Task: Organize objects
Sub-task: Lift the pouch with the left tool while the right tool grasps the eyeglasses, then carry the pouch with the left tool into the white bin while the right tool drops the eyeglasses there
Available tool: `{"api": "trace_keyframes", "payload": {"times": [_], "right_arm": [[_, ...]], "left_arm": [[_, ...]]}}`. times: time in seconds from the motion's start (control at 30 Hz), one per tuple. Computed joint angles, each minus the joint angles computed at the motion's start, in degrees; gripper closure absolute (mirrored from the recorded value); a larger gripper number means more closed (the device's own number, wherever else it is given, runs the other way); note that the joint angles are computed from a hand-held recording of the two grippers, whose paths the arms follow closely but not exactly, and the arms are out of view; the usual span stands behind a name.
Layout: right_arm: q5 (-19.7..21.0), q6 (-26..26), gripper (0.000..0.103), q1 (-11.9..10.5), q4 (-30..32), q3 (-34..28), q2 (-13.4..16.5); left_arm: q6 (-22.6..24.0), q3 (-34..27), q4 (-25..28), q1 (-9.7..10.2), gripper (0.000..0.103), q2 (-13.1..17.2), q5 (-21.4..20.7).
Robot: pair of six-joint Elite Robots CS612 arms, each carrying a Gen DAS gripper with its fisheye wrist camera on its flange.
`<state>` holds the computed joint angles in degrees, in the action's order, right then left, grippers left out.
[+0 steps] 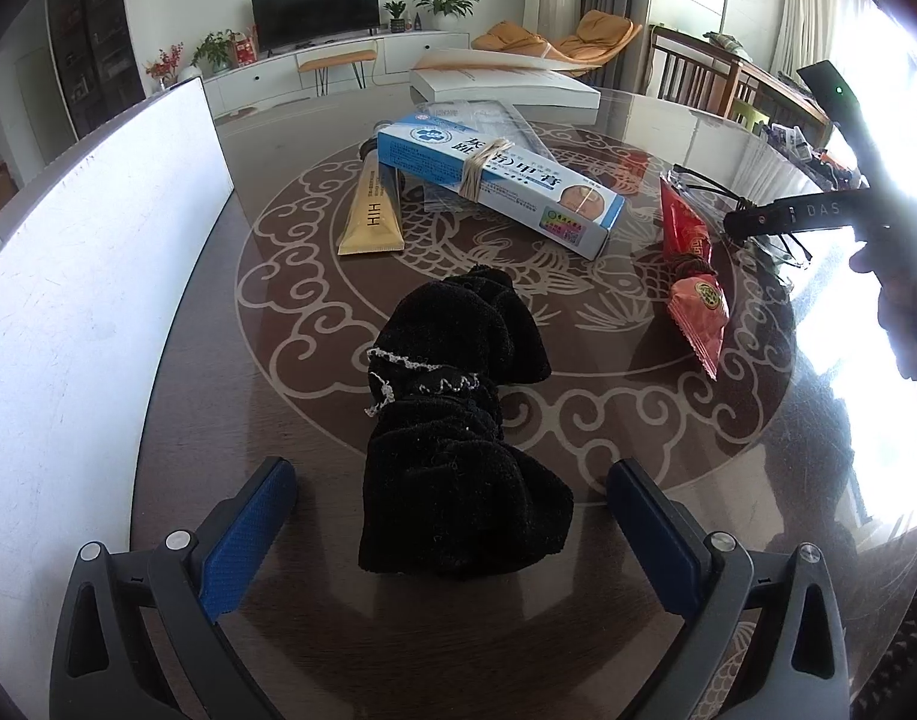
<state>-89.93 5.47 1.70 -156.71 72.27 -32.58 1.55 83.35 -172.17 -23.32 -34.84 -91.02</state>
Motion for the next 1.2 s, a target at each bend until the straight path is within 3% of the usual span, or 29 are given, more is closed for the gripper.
{"api": "trace_keyframes", "payload": {"times": [0.03,0.07,0.13,0.27,0.33,0.37,0.4,0.43,0.5,0.67,0.87,0.97,1.1,1.2], "right_arm": [[0.6,-0.2,0.045,0.0,-0.6,-0.1,0.1],[0.9,-0.3,0.071,0.1,-0.9,0.1,0.1],[-0.5,0.0,0.091,0.8,-0.6,0.9,-0.6],[0.5,2.1,0.092,1.2,-1.2,5.9,-3.4],[1.9,3.9,0.092,1.2,-3.6,9.8,-5.4],[3.0,5.1,0.092,1.2,-5.1,11.8,-6.4],[4.0,6.3,0.092,1.1,-6.6,13.7,-7.2],[5.0,7.5,0.092,1.0,-8.0,15.5,-8.1],[7.1,10.0,0.092,0.9,-10.1,18.5,-9.6],[12.1,15.9,0.092,0.9,-14.7,22.9,-12.1],[15.6,15.8,0.092,4.6,-17.9,19.8,-13.1],[20.0,14.7,0.092,7.4,-19.2,14.9,-11.7],[27.1,13.1,0.092,11.4,-18.2,6.3,-8.0],[27.7,9.7,0.092,14.6,-13.7,-0.9,-4.6]], "left_arm": [[1.3,-0.3,2.0,0.16,0.000,-0.2,-0.7],[2.2,-0.7,4.2,0.32,0.000,-0.5,-1.1],[1.0,-0.9,5.9,0.72,0.000,-0.8,-1.6],[-3.5,-1.4,4.8,2.20,0.000,-0.5,-6.5],[-3.8,-1.8,3.8,2.37,0.014,-0.2,-7.3],[-3.3,-2.0,3.2,2.38,0.031,0.0,-7.7],[-2.5,-2.2,2.1,2.41,0.058,0.3,-8.4],[-1.6,-2.5,1.5,2.42,0.072,0.6,-9.1],[-1.1,-2.3,0.9,2.33,0.071,0.5,-9.9],[-3.6,2.8,-5.3,3.48,0.072,-2.3,-16.8],[-9.4,9.3,-14.8,7.59,0.072,-8.1,-23.2],[-11.1,11.7,-17.8,10.23,0.071,-10.7,-20.1],[-10.8,12.8,-15.7,12.95,0.071,-12.4,-10.4],[-11.2,11.8,-12.0,14.37,0.071,-12.0,-4.5]]}}
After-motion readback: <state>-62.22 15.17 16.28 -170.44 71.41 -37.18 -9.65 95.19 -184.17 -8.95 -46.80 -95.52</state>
